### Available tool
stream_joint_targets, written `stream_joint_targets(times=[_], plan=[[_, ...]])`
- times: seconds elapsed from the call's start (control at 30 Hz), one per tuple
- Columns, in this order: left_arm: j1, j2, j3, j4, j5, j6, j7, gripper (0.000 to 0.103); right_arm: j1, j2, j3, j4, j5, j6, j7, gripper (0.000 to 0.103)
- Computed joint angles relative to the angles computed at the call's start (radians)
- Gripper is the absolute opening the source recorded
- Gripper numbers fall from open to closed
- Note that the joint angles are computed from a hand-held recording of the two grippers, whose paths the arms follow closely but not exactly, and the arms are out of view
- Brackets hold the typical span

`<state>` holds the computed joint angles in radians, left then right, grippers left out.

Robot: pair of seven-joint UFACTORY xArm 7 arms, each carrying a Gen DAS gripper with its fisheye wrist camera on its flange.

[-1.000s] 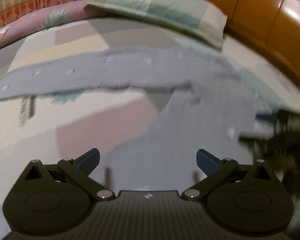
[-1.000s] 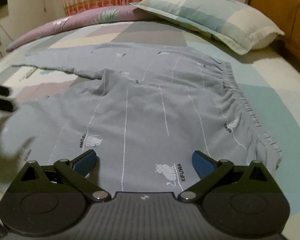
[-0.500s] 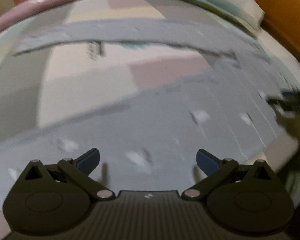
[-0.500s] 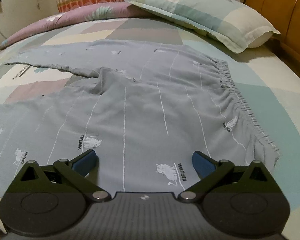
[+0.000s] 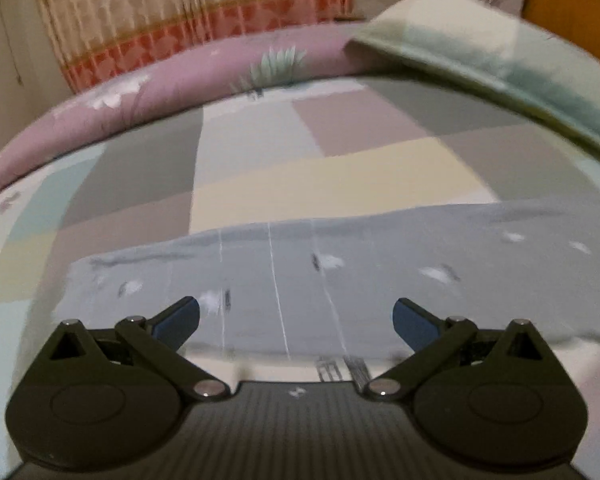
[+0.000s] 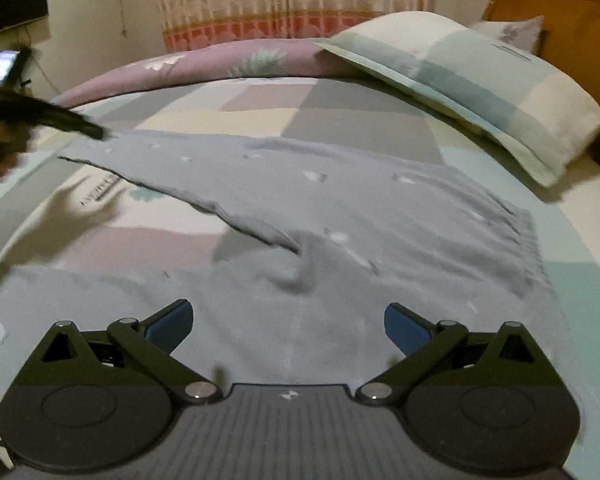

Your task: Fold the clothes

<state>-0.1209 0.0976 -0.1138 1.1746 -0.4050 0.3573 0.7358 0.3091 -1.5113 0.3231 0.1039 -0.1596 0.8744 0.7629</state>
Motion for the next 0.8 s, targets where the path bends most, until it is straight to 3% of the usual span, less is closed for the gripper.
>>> stream_joint_targets(times=[0.13,0.23,0.3,0.37,0.43,0.53,0.6,0.8], plan=[[0.009,0.183,-0.012,0.119,0.005,-0.030,-0.031,0.103,-0.051,0.106,-0.018,0.012,-0.024,-0.126,-0.018,0.103],[0.141,0.167,-0.132,0.066,-0.179,-0.053,0.150,0.102,-0.083,0.145,-0.027,0.010,-0.037,-0.198,-0.025,0.103],[0.187,0.129,-0.149,0.031,-0.279,-0.008,0.276,0.102,-0.096,0.153,-0.038,-0.003,-0.037,-0.243,-0.026,0.103],[0.205,0.104,-0.128,0.027,-0.331,0.063,0.333,0.102,-0.099,0.167,-0.067,-0.019,-0.026,-0.287,-0.036,0.103],[0.188,0.101,-0.082,0.060,-0.295,0.123,0.288,0.102,-0.110,0.198,-0.088,-0.027,-0.017,-0.334,-0.051,0.103],[0.156,0.149,-0.046,0.144,-0.303,0.079,0.272,0.102,-0.136,0.255,-0.079,-0.021,-0.017,-0.383,-0.063,0.103],[0.132,0.223,-0.022,0.236,-0.245,0.047,0.183,0.102,-0.152,0.279,-0.059,-0.015,-0.023,-0.402,-0.062,0.103],[0.099,0.448,0.036,0.498,-0.059,0.092,-0.135,0.102,-0.155,0.300,-0.054,-0.011,-0.027,-0.408,-0.068,0.103]])
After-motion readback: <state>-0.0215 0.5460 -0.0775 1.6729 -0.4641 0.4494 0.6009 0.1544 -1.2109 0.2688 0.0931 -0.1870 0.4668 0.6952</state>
